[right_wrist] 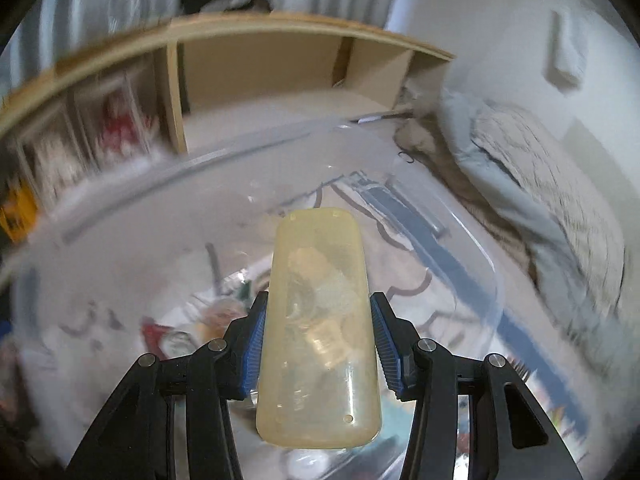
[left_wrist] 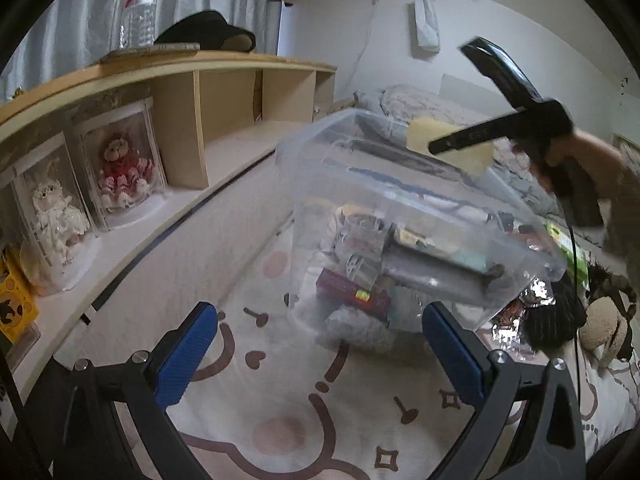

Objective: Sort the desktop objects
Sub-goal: 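Move the right tool holding the yellow object over the bin, then open the right tool to drop the yellow object into the bin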

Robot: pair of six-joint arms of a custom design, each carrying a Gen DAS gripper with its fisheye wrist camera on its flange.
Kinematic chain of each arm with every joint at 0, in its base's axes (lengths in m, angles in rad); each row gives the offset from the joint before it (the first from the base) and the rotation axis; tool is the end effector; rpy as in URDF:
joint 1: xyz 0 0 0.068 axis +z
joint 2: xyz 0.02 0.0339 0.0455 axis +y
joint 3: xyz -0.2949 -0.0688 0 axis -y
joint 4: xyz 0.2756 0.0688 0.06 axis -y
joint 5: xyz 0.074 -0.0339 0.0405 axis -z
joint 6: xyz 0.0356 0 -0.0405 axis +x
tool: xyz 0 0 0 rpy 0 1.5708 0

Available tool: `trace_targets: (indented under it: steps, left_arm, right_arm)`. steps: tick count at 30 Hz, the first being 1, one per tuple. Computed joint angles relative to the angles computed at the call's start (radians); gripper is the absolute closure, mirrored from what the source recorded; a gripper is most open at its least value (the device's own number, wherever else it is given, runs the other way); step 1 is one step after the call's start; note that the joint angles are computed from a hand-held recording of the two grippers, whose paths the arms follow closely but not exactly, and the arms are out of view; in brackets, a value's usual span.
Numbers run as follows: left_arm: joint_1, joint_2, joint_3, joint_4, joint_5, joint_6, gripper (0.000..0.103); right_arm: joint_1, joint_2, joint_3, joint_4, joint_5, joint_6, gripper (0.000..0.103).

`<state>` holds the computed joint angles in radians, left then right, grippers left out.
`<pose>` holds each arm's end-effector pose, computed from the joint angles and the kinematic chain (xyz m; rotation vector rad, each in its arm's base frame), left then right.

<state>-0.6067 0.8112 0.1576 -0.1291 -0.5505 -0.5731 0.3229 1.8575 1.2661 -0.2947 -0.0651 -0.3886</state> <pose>0.1307 -0.0680 0.1338 -0.2214 2.2045 0.0075 0.4117 0.1402 0.2077 -0.8817 2.2912 0.0512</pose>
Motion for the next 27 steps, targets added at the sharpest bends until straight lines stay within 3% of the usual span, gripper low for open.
trace_targets:
  steps: [15, 21, 22, 24, 27]
  left_arm:
    - [0.118, 0.077, -0.039, 0.098, 0.030, 0.073, 0.000]
    - [0.175, 0.148, -0.052, 0.181, 0.057, 0.090, 0.000]
    - [0.184, 0.160, -0.053, 0.192, 0.071, 0.091, 0.000]
    - [0.189, 0.179, -0.052, 0.204, 0.089, 0.093, 0.000]
    - [0.170, 0.192, -0.050, 0.208, 0.076, 0.087, 0.000]
  right_arm:
    - [0.061, 0.335, 0.372, -0.151, 0.136, -0.298, 0.054]
    - [0.069, 0.363, 0.404, -0.154, 0.161, -0.348, 0.053]
    - [0.072, 0.373, 0.412, -0.151, 0.184, -0.350, 0.049]
    - [0.080, 0.375, 0.391, -0.102, 0.249, -0.367, 0.001]
    - [0.083, 0.369, 0.371, -0.055, 0.284, -0.361, 0.001]
